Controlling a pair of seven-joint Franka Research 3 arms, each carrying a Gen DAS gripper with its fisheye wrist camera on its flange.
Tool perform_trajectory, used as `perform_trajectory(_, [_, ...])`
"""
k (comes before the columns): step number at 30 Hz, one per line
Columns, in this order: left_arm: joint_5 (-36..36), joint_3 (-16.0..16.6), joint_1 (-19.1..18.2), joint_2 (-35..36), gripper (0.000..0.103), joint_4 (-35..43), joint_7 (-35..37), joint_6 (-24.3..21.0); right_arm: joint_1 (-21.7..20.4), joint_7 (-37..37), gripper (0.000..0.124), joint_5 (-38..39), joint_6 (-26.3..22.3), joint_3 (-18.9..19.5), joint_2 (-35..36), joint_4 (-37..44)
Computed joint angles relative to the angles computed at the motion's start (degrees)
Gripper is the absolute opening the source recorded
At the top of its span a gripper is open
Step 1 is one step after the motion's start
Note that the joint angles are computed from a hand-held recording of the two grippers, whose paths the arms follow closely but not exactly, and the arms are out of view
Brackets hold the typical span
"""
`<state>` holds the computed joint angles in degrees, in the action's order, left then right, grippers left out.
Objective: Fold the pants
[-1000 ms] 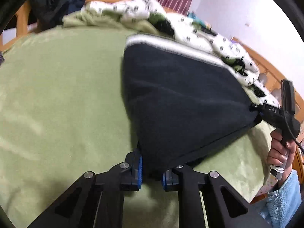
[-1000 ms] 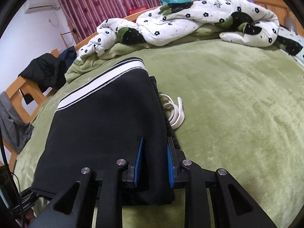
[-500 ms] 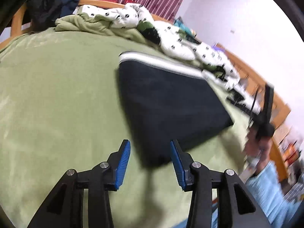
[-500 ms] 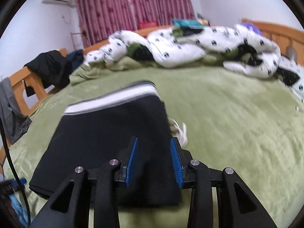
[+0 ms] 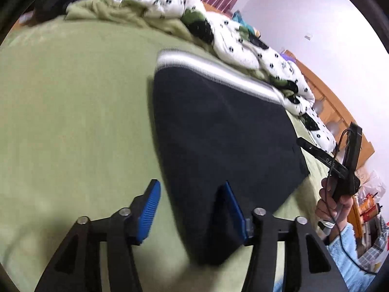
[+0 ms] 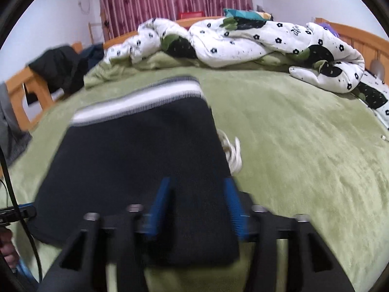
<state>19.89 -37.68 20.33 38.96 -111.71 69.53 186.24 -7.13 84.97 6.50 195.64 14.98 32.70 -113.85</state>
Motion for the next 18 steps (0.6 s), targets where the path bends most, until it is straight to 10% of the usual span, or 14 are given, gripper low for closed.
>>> perform_trajectory(6, [-3.7,-5.5,0.8,13.0,0.056,20.4,8.3,-15.1,11.6,1.4,0.065,4.5,-21.0,-12.4,8.8,22.6])
perform_trajectory(10, [-8.9,-10.3,0.4,22.7,0.057,32.2,15.9,-25.1,7.3,-6.7,0.065,8.9,-28.8,-7.1,14.0,31.4])
perform_trajectory(15, [-12.3,-10.0,-1.5,24.6,0.049,33.9,19.6,-22.2,0.0,-15.0,0.065,17.7,-35.6,1.1,17.7,36.1])
perform_trajectory(18, [-15.3,-7.3,-3.5,22.2,0.025,33.2,16.8,-20.8,0.5,-16.5,0.065,20.4,-37.1,0.8,17.2,35.7])
